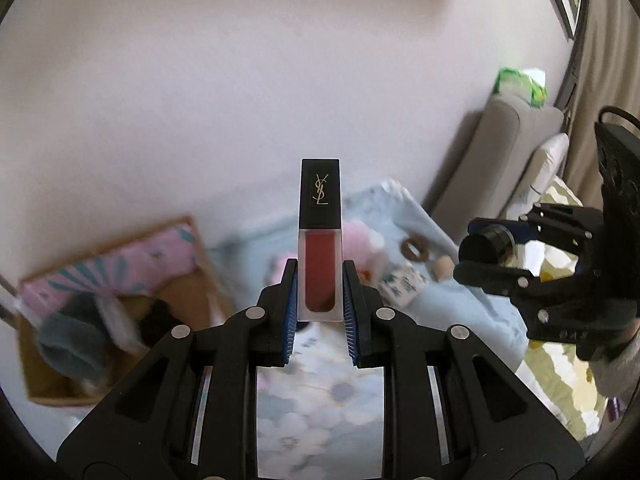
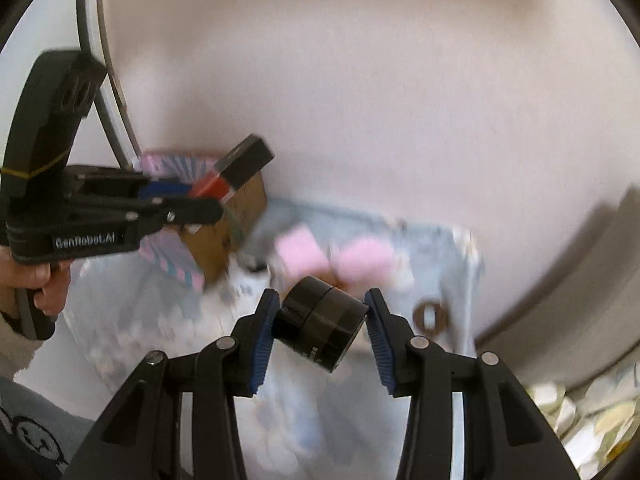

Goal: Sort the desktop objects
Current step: 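Carry the lip gloss and black cylinder over the cardboard box with both tools, then open both tools to drop the lip gloss and cylinder into the box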

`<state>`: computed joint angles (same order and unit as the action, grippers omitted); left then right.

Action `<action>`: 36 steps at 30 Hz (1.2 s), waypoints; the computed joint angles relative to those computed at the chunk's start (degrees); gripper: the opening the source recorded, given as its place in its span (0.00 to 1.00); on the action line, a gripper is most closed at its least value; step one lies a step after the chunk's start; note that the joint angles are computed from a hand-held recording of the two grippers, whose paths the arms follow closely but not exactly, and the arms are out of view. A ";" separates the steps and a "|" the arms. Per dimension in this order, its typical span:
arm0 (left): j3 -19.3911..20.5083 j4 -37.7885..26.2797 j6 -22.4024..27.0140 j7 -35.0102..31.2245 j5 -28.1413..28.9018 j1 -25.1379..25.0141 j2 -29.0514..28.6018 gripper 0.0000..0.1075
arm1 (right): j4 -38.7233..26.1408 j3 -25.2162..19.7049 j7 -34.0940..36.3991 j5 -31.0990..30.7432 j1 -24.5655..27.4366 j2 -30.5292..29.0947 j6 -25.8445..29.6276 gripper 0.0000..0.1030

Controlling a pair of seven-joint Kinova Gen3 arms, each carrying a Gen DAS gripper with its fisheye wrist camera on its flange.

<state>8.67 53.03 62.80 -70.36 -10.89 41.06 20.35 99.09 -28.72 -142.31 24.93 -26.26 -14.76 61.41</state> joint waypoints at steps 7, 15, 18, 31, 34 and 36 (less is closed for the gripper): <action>-1.02 0.50 1.61 -2.85 0.55 -5.59 -4.00 0.17 | -10.48 1.80 3.37 4.25 -3.29 7.59 0.86 0.39; -2.12 6.11 0.73 -2.45 1.25 -13.77 -8.46 0.17 | -22.79 5.49 8.41 6.65 -10.16 18.51 -0.06 0.39; -2.36 9.12 0.20 -3.00 1.92 -17.03 -9.98 0.17 | -26.37 7.37 11.06 4.30 -11.75 22.81 -1.50 0.39; -2.69 20.99 -1.39 -9.01 9.89 -27.75 -11.23 0.17 | -39.81 14.31 19.26 -4.18 -18.55 39.67 4.71 0.39; -2.64 22.37 -2.97 -10.70 11.54 -28.80 -11.40 0.17 | -41.20 15.96 19.68 -7.23 -18.95 41.86 4.70 0.39; -2.54 21.97 -3.02 -10.95 11.87 -28.88 -11.26 0.17 | -41.75 17.27 20.08 -8.48 -19.61 42.67 5.06 0.39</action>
<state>6.13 75.00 59.78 -81.30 0.98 12.17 9.09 57.34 -11.45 -122.23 16.45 -45.87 27.91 66.47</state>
